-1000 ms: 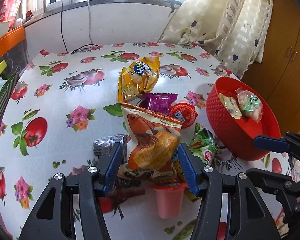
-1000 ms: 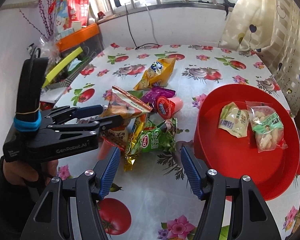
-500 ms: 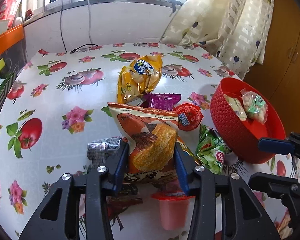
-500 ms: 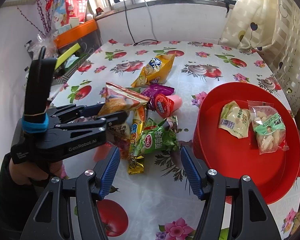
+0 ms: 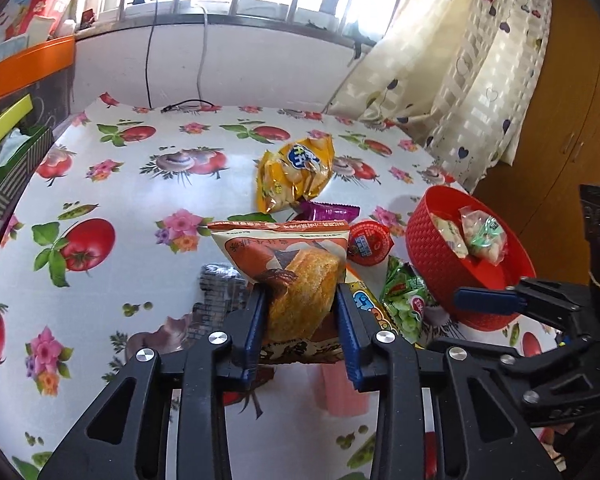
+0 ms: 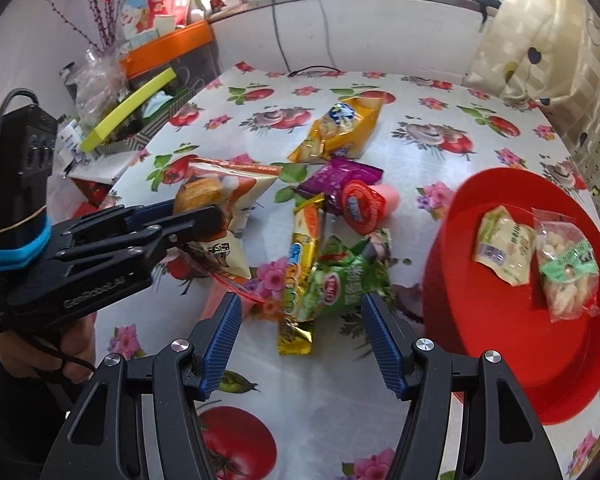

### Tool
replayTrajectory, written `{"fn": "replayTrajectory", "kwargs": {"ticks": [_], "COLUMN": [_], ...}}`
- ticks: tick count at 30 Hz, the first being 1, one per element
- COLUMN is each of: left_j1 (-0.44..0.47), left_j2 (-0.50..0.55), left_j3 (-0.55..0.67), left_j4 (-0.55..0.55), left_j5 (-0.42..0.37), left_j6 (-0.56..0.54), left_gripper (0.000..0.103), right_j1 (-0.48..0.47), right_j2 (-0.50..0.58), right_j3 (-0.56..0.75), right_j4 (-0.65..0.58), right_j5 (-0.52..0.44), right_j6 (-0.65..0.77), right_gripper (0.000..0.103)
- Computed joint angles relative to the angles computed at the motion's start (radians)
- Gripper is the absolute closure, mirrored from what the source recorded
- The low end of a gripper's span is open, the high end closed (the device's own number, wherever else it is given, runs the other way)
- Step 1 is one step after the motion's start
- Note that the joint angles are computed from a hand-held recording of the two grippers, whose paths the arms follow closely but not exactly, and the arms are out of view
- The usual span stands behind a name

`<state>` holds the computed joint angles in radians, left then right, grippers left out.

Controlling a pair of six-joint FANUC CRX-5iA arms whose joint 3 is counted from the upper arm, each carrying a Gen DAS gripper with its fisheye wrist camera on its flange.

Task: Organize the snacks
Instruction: 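Grasp the orange bread packet with the left tool while the right tool grasps the pink jelly cup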

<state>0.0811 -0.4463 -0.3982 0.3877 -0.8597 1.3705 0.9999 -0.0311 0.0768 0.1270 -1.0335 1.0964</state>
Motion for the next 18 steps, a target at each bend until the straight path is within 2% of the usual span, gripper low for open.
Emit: {"fn": "replayTrajectory", "kwargs": {"ticks": [7, 18], "left_j1": [0.06, 0.15], "left_j2": [-0.058, -0.124], "left_j3": [-0.046, -0.086], "left_j4": [0.071, 0.106], "left_j5": [-0.001, -0.032], "left_j6": [-0.054, -0.079], "left_gripper": [0.068, 0.068], "right_j1": [0.006, 0.026], "right_j2": [0.04, 0.086], "right_j3": [0.04, 0.091], "right_j4": [-0.023, -0.118], "right_j5": [-0.01, -0.061], "right_j6": [0.037, 0.086], "right_gripper": [0.056, 0.057]}}
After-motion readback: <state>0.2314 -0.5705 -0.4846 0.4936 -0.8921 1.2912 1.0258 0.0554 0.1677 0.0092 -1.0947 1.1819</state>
